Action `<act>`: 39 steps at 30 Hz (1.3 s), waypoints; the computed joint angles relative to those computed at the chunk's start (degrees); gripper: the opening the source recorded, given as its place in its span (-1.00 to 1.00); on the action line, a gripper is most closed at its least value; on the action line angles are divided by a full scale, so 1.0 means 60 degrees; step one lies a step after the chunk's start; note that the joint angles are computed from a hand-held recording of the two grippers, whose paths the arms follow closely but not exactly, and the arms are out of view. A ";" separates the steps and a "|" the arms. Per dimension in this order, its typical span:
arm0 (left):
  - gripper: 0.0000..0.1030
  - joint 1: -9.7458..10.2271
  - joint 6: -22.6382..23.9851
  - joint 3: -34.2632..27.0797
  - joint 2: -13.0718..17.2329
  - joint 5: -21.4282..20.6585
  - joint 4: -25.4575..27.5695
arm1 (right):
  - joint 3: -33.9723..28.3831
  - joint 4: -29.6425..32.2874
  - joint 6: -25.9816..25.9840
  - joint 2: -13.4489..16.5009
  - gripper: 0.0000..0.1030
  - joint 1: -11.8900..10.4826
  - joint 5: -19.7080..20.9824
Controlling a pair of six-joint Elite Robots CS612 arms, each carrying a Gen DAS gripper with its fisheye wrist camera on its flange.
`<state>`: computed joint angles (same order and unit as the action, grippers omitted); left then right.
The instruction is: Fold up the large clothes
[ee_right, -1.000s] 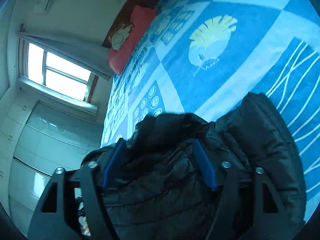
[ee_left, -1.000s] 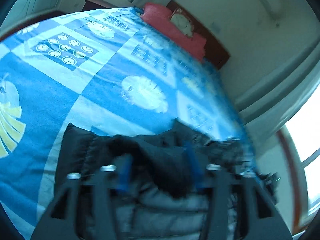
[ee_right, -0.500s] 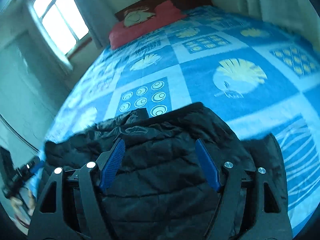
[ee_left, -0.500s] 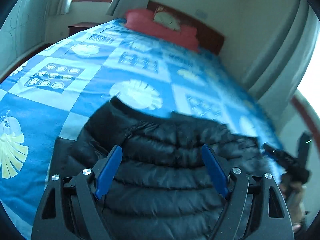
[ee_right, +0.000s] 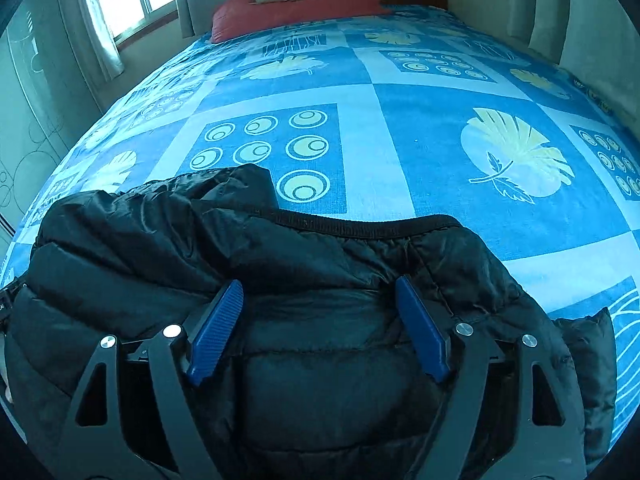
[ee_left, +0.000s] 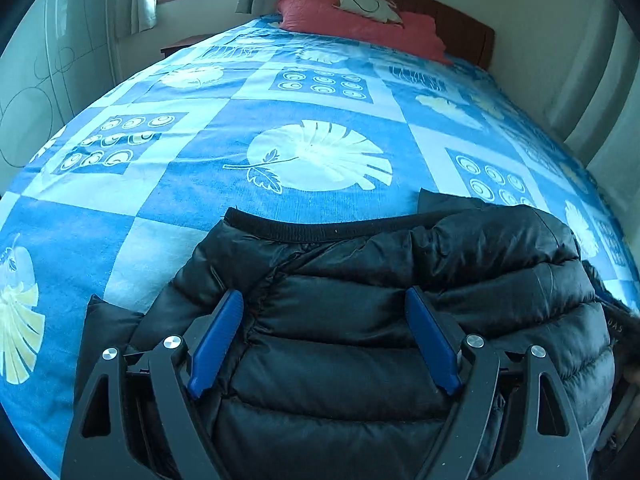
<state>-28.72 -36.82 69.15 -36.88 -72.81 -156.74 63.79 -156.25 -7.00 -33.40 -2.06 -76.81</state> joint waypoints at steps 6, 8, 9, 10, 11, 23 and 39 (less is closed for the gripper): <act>0.58 -0.0241 0.0221 0.0539 -0.0533 0.0188 -0.1190 | 0.0708 -0.0827 0.0739 -0.0623 0.18 -0.0029 0.0806; 0.58 -0.0360 0.0558 0.0445 -0.0508 -0.0058 -0.1494 | 0.0823 -0.0844 0.0515 -0.0725 0.18 0.0054 0.1347; 0.58 -0.0408 0.0712 0.0311 -0.0432 -0.0220 -0.1485 | 0.0844 -0.0804 0.0196 -0.0742 0.18 0.0155 0.1395; 0.58 -0.0441 0.0813 0.0176 -0.0356 -0.0295 -0.1361 | 0.0839 -0.0751 -0.0106 -0.0732 0.18 0.0254 0.1323; 0.58 -0.0490 0.0915 -0.0037 -0.0218 -0.0308 -0.1095 | 0.0828 -0.0723 -0.0298 -0.0712 0.18 0.0327 0.1231; 0.56 -0.0479 0.0593 -0.1138 0.0522 -0.0138 0.1040 | 0.0255 0.0138 -0.0521 -0.0197 0.19 0.0564 0.0657; 0.61 -0.0311 -0.0463 0.1660 -0.0893 0.0948 -0.0294 | 0.1468 -0.0651 0.0254 -0.0827 0.33 -0.0397 -0.0294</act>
<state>-30.59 -39.60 79.11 -42.24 -67.12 -158.50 72.59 -160.15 -5.47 -38.37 -4.44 -78.57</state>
